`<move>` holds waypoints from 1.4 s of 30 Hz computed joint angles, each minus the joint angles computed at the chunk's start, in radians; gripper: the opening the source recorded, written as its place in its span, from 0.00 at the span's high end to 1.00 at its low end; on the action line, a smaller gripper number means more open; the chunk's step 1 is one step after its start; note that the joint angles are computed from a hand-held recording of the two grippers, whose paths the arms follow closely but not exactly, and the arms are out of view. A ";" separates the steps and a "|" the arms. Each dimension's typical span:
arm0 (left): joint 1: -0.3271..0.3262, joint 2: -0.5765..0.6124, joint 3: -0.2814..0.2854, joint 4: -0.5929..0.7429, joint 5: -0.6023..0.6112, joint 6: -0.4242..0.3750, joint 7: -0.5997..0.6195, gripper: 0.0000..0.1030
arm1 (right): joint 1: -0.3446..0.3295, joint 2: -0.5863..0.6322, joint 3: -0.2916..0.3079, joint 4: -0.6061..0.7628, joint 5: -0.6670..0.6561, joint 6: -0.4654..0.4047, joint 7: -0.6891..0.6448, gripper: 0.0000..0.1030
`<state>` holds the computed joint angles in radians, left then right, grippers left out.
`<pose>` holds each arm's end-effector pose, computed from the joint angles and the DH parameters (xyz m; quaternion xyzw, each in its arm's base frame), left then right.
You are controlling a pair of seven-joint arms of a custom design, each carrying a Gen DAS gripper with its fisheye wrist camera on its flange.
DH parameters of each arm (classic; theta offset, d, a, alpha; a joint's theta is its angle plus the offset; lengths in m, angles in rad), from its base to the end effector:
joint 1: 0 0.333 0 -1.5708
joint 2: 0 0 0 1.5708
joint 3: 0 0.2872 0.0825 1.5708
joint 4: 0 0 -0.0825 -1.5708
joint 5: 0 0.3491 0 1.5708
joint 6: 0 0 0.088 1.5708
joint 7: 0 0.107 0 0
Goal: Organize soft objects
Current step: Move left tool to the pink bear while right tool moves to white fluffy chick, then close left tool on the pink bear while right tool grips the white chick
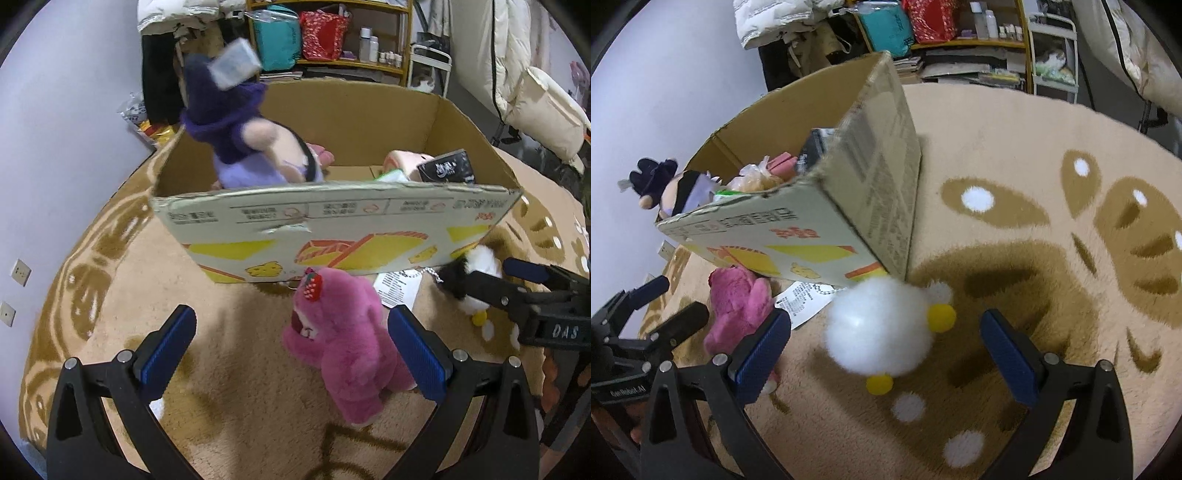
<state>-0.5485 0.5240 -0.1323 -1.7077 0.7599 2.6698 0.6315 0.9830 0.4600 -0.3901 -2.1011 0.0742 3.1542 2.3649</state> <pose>0.5084 -0.4236 0.3291 -0.5607 0.7730 -0.2161 0.2034 0.4903 0.3395 0.2872 -0.6064 0.7296 -0.0921 0.3024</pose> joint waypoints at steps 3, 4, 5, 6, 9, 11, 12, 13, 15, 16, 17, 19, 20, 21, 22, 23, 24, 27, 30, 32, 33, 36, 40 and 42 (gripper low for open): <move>0.002 0.016 -0.011 0.016 -0.015 -0.005 0.029 0.00 | -0.049 0.004 0.044 0.004 0.014 0.004 -0.018 0.00; 0.001 0.020 -0.011 0.021 -0.018 -0.007 0.035 0.00 | -0.066 0.006 0.060 0.009 0.018 0.003 -0.028 0.00; 0.000 0.025 -0.012 0.025 -0.023 -0.008 0.042 0.00 | -0.071 0.008 0.064 0.011 0.019 0.002 -0.034 0.00; 0.001 0.030 -0.014 0.030 -0.030 -0.008 0.051 0.00 | -0.077 0.012 0.070 0.016 0.020 0.000 -0.041 0.00; 0.004 0.050 -0.021 0.048 -0.059 -0.016 0.075 0.00 | -0.115 0.017 0.106 0.022 0.030 0.003 -0.065 0.00; 0.005 0.059 -0.020 0.056 -0.074 -0.020 0.087 0.00 | -0.128 0.019 0.121 0.023 0.040 0.003 -0.077 0.00; 0.005 0.067 -0.021 0.063 -0.083 -0.027 0.096 0.00 | -0.131 0.020 0.124 0.023 0.044 0.005 -0.080 0.00; 0.005 0.074 -0.022 0.072 -0.091 -0.036 0.108 0.00 | -0.137 0.020 0.132 0.020 0.051 0.012 -0.084 0.00; 0.007 0.089 -0.026 0.088 -0.111 -0.047 0.131 0.00 | -0.138 0.021 0.134 0.018 0.063 0.015 -0.093 0.00; 0.006 0.091 -0.025 0.088 -0.117 -0.048 0.134 0.00 | -0.137 0.023 0.133 0.023 0.066 0.010 -0.098 0.00; 0.007 0.096 -0.025 0.091 -0.125 -0.049 0.139 0.00 | -0.134 0.026 0.130 0.022 0.067 0.009 -0.101 0.00; 0.008 0.105 -0.025 0.099 -0.141 -0.048 0.145 0.00 | -0.124 0.030 0.120 0.031 0.065 -0.008 -0.104 0.00; 0.004 0.107 -0.020 0.100 -0.141 -0.046 0.140 0.00 | -0.121 0.037 0.115 0.042 0.062 -0.019 -0.101 0.00; 0.002 0.109 -0.017 0.103 -0.142 -0.046 0.137 0.00 | -0.119 0.038 0.112 0.043 0.057 -0.022 -0.099 0.01; 0.006 0.112 -0.020 0.105 -0.150 -0.049 0.147 0.00 | -0.113 0.043 0.107 0.051 0.052 -0.028 -0.092 0.01; 0.008 0.116 -0.022 0.112 -0.157 -0.056 0.157 0.00 | -0.109 0.044 0.102 0.054 0.046 -0.032 -0.086 0.01; 0.009 0.120 -0.023 0.117 -0.161 -0.060 0.166 0.00 | -0.103 0.046 0.095 0.056 0.038 -0.037 -0.081 0.02; 0.008 0.121 -0.020 0.117 -0.167 -0.058 0.172 0.00 | -0.083 0.046 0.075 0.056 0.009 -0.050 -0.060 0.02; 0.005 0.129 -0.016 0.126 -0.170 -0.059 0.174 0.00 | -0.085 0.044 0.077 0.057 -0.012 -0.052 -0.042 0.02; 0.006 0.123 -0.016 0.121 -0.174 -0.067 0.178 0.00 | -0.077 0.044 0.069 0.061 -0.026 -0.062 -0.025 0.03; 0.002 0.127 -0.014 0.128 -0.175 -0.076 0.176 0.00 | -0.071 0.044 0.061 0.064 -0.036 -0.071 -0.016 0.06; -0.001 0.150 -0.014 0.162 -0.181 -0.098 0.184 0.00 | -0.052 0.040 0.039 0.068 -0.084 -0.096 0.019 0.10; 0.003 0.165 -0.014 0.172 -0.188 -0.099 0.192 0.00 | -0.053 0.029 0.041 0.066 -0.142 -0.110 0.053 0.22; 0.005 0.177 -0.015 0.187 -0.195 -0.104 0.200 0.01 | -0.073 0.029 0.062 0.077 -0.172 -0.120 0.047 0.27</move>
<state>-0.5439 0.7006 -0.1472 -1.5205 0.5646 2.5662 0.8311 0.9097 0.4886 -0.3282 -2.0239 -0.0976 3.0338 2.4117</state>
